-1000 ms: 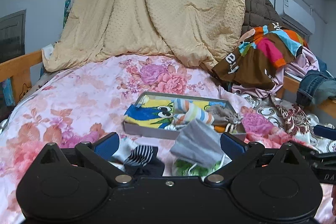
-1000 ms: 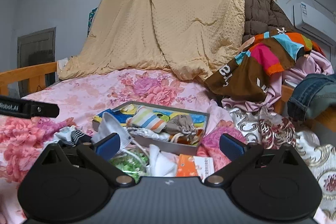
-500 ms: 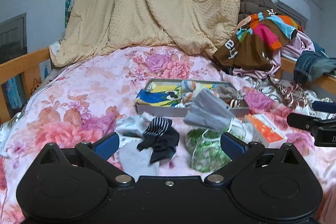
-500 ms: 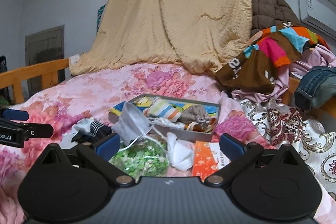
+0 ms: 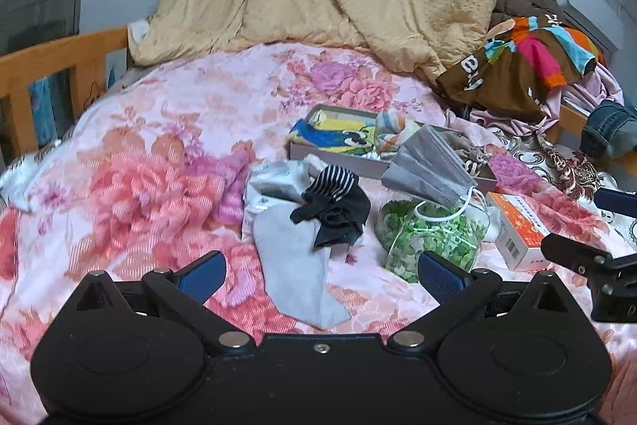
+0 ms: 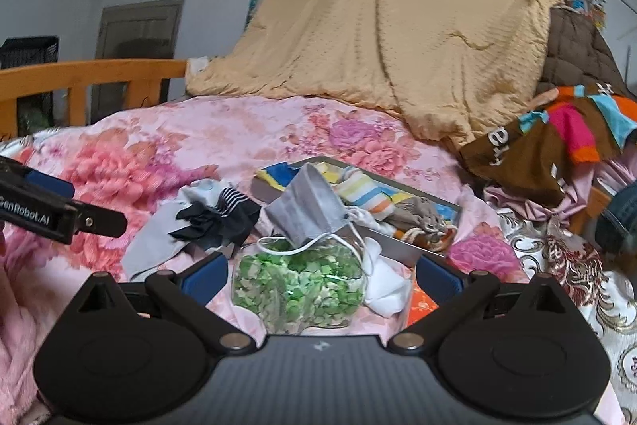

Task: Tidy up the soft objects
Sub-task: 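Grasp the black striped sock with the left gripper while the right grasps the grey face mask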

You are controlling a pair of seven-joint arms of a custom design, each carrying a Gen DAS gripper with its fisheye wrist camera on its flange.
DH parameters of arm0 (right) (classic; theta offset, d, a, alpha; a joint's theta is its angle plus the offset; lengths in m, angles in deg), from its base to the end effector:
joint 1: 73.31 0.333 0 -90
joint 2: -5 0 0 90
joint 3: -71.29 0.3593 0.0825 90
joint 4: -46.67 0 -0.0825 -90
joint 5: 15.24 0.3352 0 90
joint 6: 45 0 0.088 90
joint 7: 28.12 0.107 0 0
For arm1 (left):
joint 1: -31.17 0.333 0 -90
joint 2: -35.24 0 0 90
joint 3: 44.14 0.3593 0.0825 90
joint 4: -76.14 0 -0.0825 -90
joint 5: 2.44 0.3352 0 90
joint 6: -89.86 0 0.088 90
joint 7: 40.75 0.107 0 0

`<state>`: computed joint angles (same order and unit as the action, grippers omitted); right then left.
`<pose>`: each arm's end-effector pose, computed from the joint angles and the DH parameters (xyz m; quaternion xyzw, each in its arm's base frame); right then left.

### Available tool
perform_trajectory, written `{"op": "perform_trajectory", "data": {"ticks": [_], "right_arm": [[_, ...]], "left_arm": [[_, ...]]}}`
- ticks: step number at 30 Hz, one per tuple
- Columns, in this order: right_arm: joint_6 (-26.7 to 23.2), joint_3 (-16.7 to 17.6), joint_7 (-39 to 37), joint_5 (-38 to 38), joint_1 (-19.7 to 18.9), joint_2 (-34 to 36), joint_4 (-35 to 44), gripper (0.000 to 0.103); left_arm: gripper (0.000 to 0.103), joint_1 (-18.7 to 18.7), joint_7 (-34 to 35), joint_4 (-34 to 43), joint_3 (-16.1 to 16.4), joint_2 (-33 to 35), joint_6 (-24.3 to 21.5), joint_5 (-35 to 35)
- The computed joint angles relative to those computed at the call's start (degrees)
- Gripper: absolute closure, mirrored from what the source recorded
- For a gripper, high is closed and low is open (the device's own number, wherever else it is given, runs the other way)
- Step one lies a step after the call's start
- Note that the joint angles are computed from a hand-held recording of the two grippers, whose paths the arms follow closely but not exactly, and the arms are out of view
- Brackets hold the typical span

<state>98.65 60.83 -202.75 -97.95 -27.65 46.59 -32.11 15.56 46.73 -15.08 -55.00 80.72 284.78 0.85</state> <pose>0.5847 0.4708 0.3845 -0.6273 0.5502 -0.4517 0.3160 0.6797 -0.2948 0.3643 -0.4985 0.7126 -0.4433 0.2173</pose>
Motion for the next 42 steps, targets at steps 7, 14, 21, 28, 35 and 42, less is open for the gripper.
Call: {"op": "perform_trajectory", "data": {"ticks": [7, 14, 21, 28, 35, 42], "right_arm": [[5.12, 0.47, -3.71, 3.98, -1.64, 1.85, 2.62, 0.000], [8.20, -1.53, -6.40, 9.72, -1.32, 3.89, 5.15, 0.000], [9.59, -3.54, -7.57, 14.16, -0.91, 5.18, 6.46, 0.000], [11.32, -4.67, -12.69, 18.38, -1.28, 7.08, 9.02, 0.000], [10.65, -6.92, -23.05, 22.71, -1.09, 12.10, 16.52, 0.000], [8.57, -9.36, -28.84, 27.26, -2.47, 18.13, 26.33, 0.000]], "left_arm": [[0.001, -4.37, -0.22, 0.92, 5.41, -0.23, -3.31, -2.21], [0.001, -5.92, -1.15, 1.67, 7.52, -0.20, -5.58, -2.72], [0.001, -6.24, -2.29, 2.54, 8.14, 0.14, -6.62, -2.41], [0.001, -7.59, -3.79, 3.15, 10.13, 0.28, -7.48, -2.52], [0.001, -10.73, -8.96, 7.20, 15.21, 2.08, -12.44, -2.53], [0.001, -7.57, -11.53, 14.25, 11.72, 6.12, -15.63, -0.32]]}}
